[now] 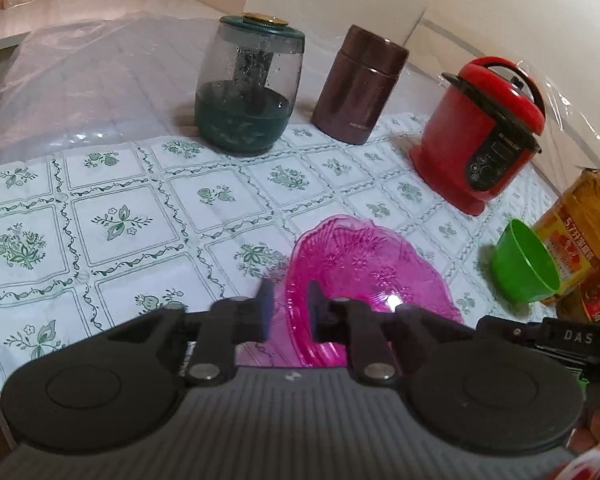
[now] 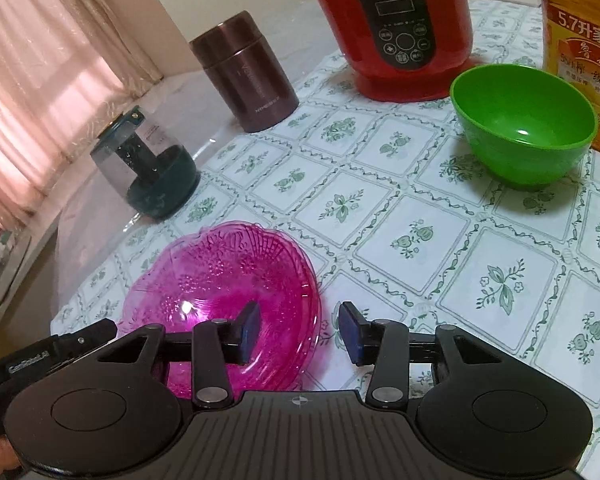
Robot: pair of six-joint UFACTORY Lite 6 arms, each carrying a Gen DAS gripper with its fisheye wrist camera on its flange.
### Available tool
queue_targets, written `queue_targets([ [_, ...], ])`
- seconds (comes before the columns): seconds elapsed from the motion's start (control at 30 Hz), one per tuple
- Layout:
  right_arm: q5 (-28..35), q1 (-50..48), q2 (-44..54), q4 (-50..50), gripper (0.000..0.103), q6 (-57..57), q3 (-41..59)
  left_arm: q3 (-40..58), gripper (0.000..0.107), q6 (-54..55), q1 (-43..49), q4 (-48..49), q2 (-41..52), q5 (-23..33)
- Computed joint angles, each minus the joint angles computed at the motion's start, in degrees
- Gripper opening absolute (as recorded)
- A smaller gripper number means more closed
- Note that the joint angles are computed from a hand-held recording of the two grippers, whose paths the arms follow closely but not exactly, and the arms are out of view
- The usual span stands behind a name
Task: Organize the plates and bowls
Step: 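Lift both open grippers away from the three stacked plates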
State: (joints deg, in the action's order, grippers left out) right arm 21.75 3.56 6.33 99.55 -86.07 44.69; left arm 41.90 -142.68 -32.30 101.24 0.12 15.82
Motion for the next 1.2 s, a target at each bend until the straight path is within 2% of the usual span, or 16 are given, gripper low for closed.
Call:
queue_targets([
  [0.07, -0.1, 0.3, 0.6, 1.4, 0.044, -1.2, 0.0, 0.1, 0.007, -4.0, 0.4, 4.3, 0.9, -0.9],
  [0.23, -0.3, 0.6, 2.2, 2.7, 0.044, -2.8, 0.5, 0.9, 0.007, -10.7, 0.0, 10.7, 4.0, -0.9],
  [0.43, 0.1, 0.1, 3.0, 2.6, 0.044, -2.9, 0.6, 0.8, 0.007, -13.7, 0.1, 13.3, 4.5, -1.0],
  [0.63, 0.7, -0.8, -0.9, -0.2, 0.044, 0.4, -2.1, -2.6, 0.007, -8.1, -2.5, 4.8, -1.1, 1.1],
  [0.73, 1.0, -1.0, -5.6, -3.7, 0.044, 4.0, -5.4, -4.6, 0.007, -3.7, -6.2, -2.4, -4.9, 2.8],
  [1.0, 1.2, -1.3, -24.5, -23.6, 0.045, 21.9, -18.7, -5.6, 0.009, 7.8, -21.3, -21.8, -10.9, 11.5],
  [1.07, 3.0, -2.8, -30.2, -30.4, 0.047, 28.3, -21.7, -4.9, 0.017, 9.5, -24.9, -24.9, -11.3, 13.9],
  [1.13, 6.3, -5.4, -36.4, -36.8, 0.057, 34.1, -24.6, -4.2, 0.020, 10.3, -28.4, -27.5, -11.6, 16.5],
  [1.2, 10.6, -8.8, -42.7, -41.8, 0.061, 37.4, -26.9, -3.2, 0.023, 10.9, -32.0, -29.9, -11.5, 19.4],
])
